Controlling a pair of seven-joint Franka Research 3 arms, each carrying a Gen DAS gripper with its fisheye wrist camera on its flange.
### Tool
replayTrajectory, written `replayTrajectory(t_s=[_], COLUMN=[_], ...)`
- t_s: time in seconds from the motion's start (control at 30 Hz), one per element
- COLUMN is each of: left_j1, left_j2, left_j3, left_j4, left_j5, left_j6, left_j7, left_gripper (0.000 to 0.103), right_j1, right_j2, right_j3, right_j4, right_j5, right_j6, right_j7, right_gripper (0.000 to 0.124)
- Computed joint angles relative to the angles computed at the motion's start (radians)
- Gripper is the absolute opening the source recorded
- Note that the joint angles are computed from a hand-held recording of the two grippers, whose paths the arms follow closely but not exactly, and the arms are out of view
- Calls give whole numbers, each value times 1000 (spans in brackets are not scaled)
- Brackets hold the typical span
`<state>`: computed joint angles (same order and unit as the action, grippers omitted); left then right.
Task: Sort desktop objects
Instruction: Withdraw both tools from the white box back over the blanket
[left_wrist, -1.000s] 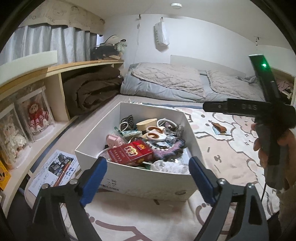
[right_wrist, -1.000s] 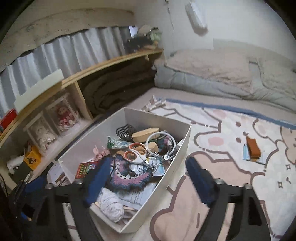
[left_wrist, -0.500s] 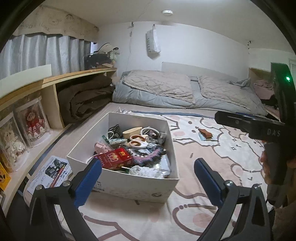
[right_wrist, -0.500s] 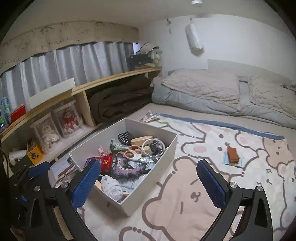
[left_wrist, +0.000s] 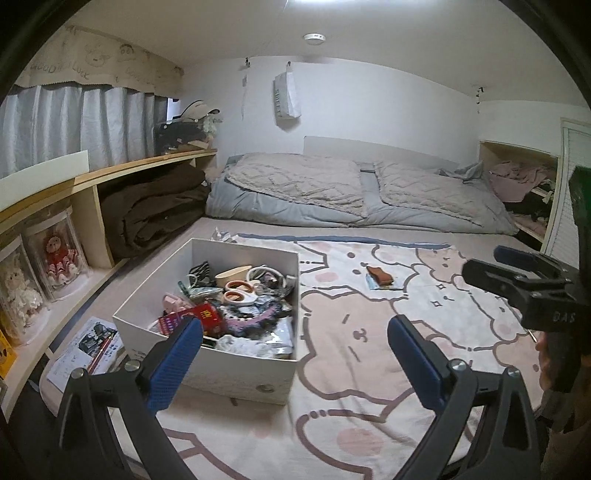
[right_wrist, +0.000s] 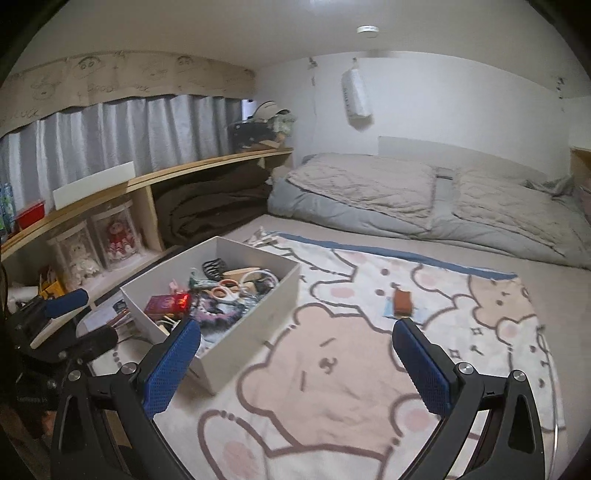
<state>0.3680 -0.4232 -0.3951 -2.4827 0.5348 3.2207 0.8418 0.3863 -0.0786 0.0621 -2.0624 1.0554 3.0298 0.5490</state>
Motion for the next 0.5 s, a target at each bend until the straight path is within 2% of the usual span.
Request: replayTrajectory(t_s=[0.03,0.23,0.5], left_j1=[19,56,27], left_j2=[-8,-22,-42], left_j3=[-27,-100,-131], left_j4=[-1,15,26], left_j5=[0,1,6], left_j6=[5,-1,-6], left_j7=[-13,-54,-99], left_gripper=[101,101,101], right_j1=[-3,-8,-18], right_j2=[-11,-70,-167], right_j3=[-4,-45,-92], right_j4=[-12,-72,-168], right_j5=[7,65,45], right_j6=[4,10,24], right_j7=[-4,-33,-8], right_gripper=[103,103,103])
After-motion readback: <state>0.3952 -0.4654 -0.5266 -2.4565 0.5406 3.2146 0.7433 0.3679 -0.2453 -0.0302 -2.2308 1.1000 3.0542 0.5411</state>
